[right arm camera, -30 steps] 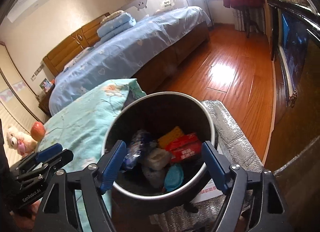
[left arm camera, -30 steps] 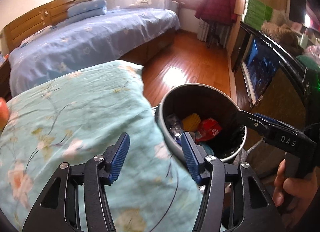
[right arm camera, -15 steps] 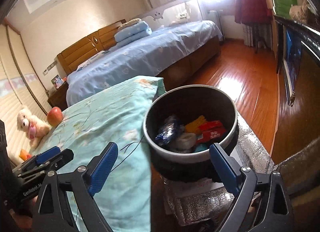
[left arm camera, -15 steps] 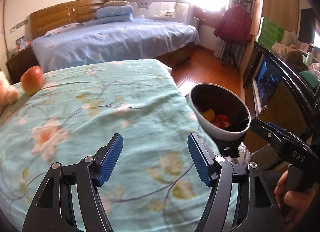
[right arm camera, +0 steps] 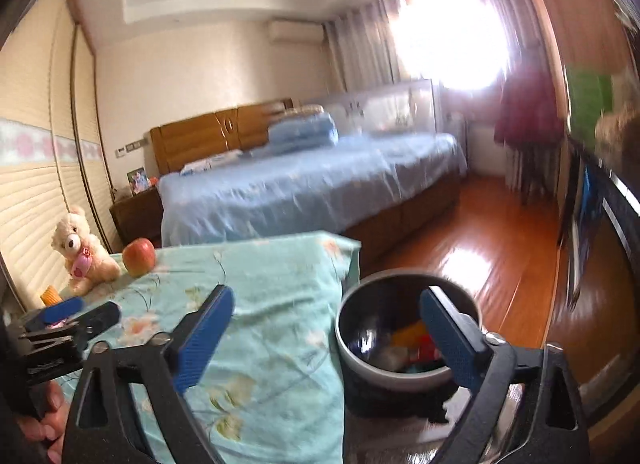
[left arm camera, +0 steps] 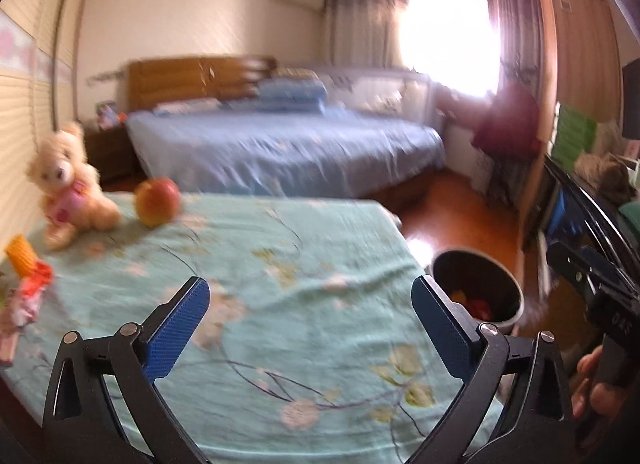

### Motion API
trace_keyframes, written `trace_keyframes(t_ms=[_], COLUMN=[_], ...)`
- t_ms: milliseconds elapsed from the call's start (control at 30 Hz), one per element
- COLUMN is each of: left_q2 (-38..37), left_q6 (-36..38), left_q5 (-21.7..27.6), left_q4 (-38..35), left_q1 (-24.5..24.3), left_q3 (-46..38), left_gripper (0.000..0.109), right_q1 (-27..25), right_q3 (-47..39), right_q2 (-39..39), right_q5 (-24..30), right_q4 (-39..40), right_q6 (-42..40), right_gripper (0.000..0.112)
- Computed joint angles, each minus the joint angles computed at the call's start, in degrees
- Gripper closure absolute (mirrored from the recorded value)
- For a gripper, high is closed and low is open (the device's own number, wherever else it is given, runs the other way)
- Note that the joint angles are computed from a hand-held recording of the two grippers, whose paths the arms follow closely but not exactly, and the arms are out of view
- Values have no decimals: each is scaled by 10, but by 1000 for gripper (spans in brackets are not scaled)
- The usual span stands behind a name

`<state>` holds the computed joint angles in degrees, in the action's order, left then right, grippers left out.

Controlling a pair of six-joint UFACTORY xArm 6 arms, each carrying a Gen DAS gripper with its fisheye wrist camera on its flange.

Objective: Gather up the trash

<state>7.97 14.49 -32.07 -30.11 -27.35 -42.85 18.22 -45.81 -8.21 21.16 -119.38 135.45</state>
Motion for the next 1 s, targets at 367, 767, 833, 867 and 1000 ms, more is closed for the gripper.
trace_keyframes(t_ms=[367, 767, 833, 867, 1000], left_q2=[47, 48, 50, 50, 49], left_q6=[84, 89, 94, 94, 95], left_q5=[-90, -102, -110, -112, -115], left_q4=[-86, -102, -108, -108, -110], left_q1=[-28, -30, -33, -34, -37], left_q3=[4, 13, 12, 13, 14], left_gripper=[6, 6, 6, 6, 6], right_q1=[46, 41, 38, 37, 34], right_q3=[-9, -16, -17, -18, -19], right_q2=[67, 69, 71, 71, 71], right_q5=[55, 23, 17, 13, 9], right_q4=[-51, -55, -54, -59, -67], right_q6=[12, 29, 33, 39, 53], right_gripper=[9, 9, 9, 9, 9])
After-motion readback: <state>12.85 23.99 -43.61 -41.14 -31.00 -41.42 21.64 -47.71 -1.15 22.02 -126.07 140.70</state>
